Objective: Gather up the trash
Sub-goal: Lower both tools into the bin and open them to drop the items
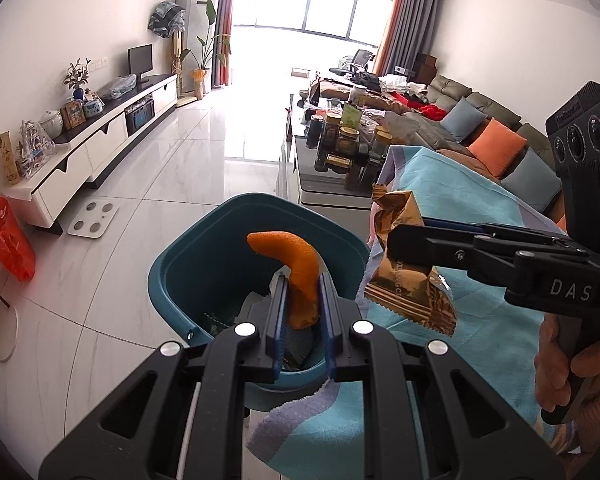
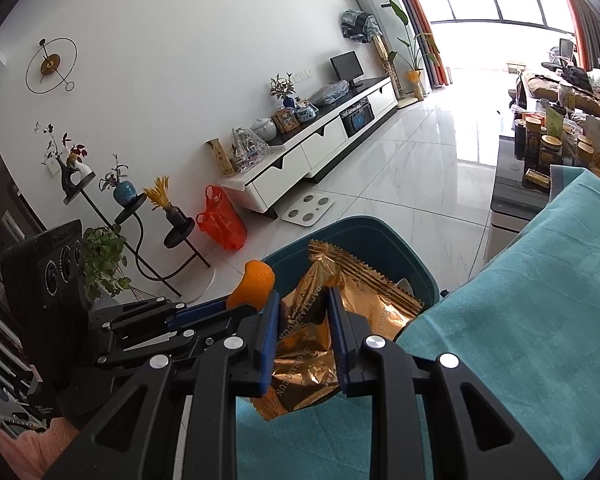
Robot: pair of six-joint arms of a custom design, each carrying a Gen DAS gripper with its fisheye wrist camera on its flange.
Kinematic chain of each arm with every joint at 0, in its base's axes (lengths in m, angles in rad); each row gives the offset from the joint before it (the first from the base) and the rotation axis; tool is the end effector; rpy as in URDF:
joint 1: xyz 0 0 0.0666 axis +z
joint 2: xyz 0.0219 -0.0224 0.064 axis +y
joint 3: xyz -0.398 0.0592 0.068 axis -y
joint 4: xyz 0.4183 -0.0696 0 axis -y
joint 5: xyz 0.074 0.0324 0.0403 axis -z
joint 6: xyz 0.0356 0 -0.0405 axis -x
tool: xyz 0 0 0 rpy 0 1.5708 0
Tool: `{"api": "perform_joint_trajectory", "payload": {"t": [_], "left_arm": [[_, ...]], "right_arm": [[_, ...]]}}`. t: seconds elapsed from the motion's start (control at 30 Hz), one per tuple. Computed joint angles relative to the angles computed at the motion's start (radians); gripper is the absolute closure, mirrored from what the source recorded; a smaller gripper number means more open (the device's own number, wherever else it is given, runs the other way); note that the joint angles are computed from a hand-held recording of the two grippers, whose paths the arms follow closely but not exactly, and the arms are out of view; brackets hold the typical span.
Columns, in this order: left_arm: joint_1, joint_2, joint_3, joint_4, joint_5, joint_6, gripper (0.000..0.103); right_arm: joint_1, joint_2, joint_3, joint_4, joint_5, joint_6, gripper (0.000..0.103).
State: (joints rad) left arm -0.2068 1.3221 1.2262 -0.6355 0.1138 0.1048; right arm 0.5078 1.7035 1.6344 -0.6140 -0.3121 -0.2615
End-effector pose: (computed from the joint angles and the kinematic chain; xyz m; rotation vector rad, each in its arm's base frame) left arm 0.4762 -0.1044 0.4198 0.1766 2.3071 -0.2903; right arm 0.5566 0.3218 0.4190 -0.4575 2.2825 0.7527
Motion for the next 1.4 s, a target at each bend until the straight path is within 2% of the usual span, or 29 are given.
{"api": "perform_joint_trajectory", "payload": {"t": [1.4], "left_arm": [[-0.009,0.11,0.046,-0.019,-0.051,0.067,0.088]], "right_arm": [[0.03,0.174,0.221,-0.158,0.052,-0.01,0.079]]}}
